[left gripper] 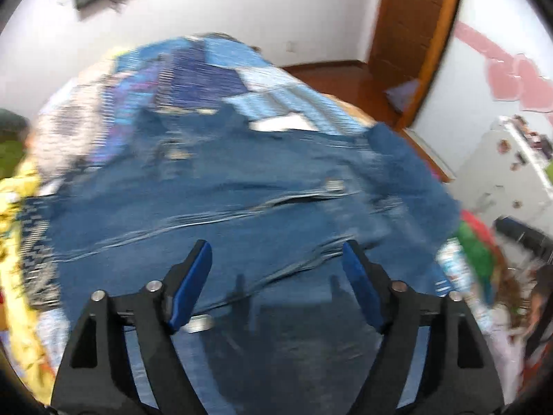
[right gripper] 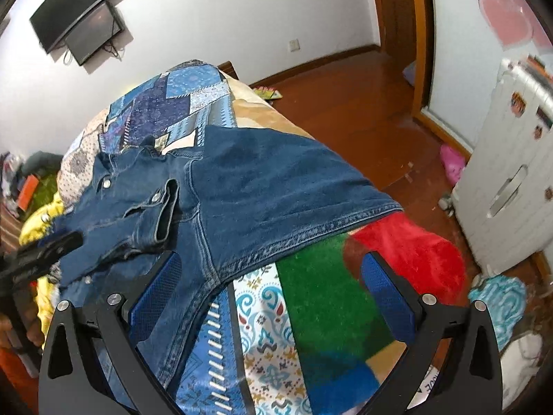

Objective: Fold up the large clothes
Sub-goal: 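Grasp the jacket's other side with the right tool and fold it inward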

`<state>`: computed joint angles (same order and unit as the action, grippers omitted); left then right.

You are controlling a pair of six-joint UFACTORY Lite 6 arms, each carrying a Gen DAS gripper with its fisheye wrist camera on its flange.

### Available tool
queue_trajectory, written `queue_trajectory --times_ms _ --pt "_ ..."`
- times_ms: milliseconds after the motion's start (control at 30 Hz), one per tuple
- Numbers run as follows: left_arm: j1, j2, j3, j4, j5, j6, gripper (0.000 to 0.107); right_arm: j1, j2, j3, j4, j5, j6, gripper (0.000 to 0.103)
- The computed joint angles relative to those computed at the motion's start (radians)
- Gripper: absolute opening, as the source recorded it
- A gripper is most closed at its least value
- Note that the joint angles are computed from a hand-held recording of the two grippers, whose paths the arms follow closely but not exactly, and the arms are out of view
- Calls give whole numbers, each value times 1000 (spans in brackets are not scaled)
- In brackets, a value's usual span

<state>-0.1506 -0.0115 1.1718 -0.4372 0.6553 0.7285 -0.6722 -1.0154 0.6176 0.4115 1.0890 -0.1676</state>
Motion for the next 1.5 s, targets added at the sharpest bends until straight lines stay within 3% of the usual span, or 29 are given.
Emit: queue_trajectory --times_ms 167,400,633,767,900,1000,1200,1367,1500 --pt "239 -57 -67 -48 -9 147 88 -288 180 -18 198 96 -298 103" --pt "527 -16 -106 -167 56 317 88 -365 450 -52 303 83 -423 103" --pt "599 40 -121 -212 73 299 88 -340 679 -9 401 -12 -517 101" --pt "599 35 -121 -238 95 299 88 -312 707 0 402 -111 -512 78" --pt "581 -1 -148 -237 81 307 88 -336 702 12 388 -156 -495 36" --pt "569 -32 -176 -228 62 323 88 -362 663 22 361 -161 -459 15" --pt "582 -58 -195 -229 69 352 88 -255 534 74 286 -206 -287 10" --pt "634 -83 -201 -257 98 421 88 -135 433 215 274 -167 -193 8" --pt "704 -74 -183 -300 164 475 88 186 408 406 95 -225 65 7"
